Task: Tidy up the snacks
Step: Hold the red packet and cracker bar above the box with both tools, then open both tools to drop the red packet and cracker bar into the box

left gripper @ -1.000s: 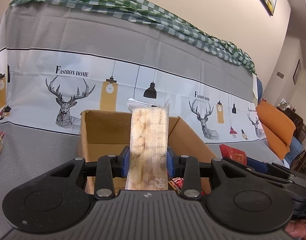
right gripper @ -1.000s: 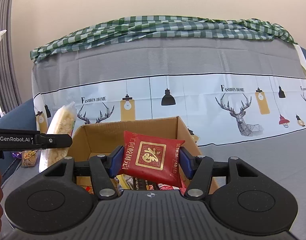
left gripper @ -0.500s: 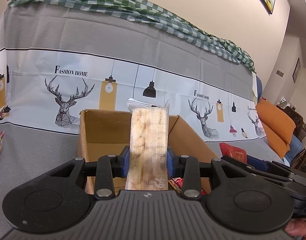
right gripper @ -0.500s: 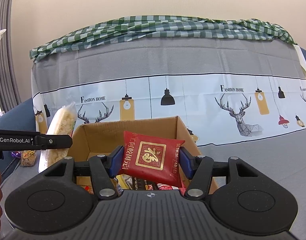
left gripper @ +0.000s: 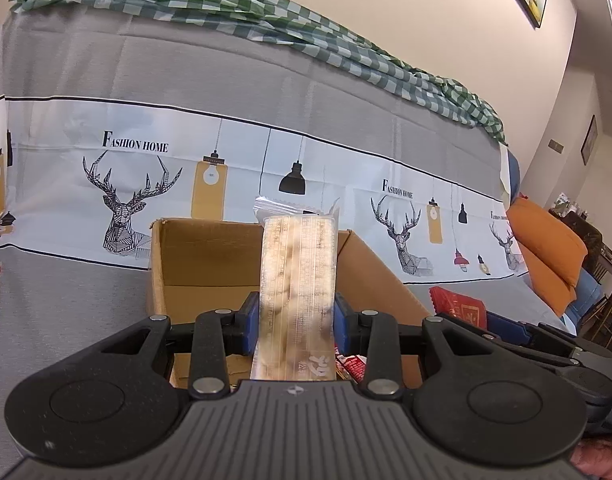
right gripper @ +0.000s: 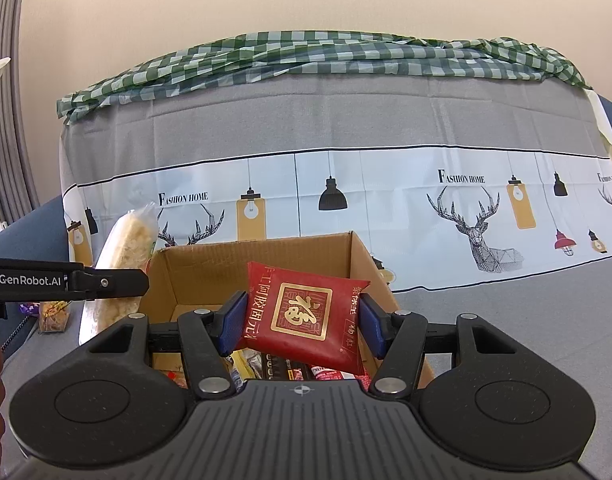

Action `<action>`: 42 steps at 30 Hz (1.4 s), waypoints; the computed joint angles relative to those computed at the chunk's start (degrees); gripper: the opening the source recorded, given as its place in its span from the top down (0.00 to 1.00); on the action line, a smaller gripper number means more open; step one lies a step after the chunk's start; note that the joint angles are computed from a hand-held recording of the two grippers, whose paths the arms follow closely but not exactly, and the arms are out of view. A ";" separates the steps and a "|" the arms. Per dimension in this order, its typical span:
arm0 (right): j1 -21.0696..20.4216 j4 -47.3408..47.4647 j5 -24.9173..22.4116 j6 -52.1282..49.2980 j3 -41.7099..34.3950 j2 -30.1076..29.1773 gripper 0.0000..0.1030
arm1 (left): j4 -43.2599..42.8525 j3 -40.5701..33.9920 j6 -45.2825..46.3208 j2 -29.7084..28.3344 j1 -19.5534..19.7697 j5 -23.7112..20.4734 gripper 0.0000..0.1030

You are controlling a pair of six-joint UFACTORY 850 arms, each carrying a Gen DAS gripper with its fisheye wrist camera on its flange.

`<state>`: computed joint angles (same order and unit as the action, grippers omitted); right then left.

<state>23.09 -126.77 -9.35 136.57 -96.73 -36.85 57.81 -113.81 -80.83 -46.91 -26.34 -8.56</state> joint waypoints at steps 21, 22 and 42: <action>0.08 1.29 0.42 -1.61 -0.46 -0.41 0.41 | -1.16 -0.31 1.09 -0.23 -0.07 0.79 0.62; 0.17 1.69 0.34 -2.02 -0.45 -0.39 0.41 | -1.16 -0.31 1.09 -0.23 -0.07 0.79 0.62; 0.60 17.17 2.14 -16.87 -2.19 -1.48 0.28 | -3.29 0.12 2.44 0.20 -0.06 0.53 0.51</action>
<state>23.70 -109.60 -7.21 119.70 -98.92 -38.33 54.53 -113.69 -78.39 -46.71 -26.39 -8.03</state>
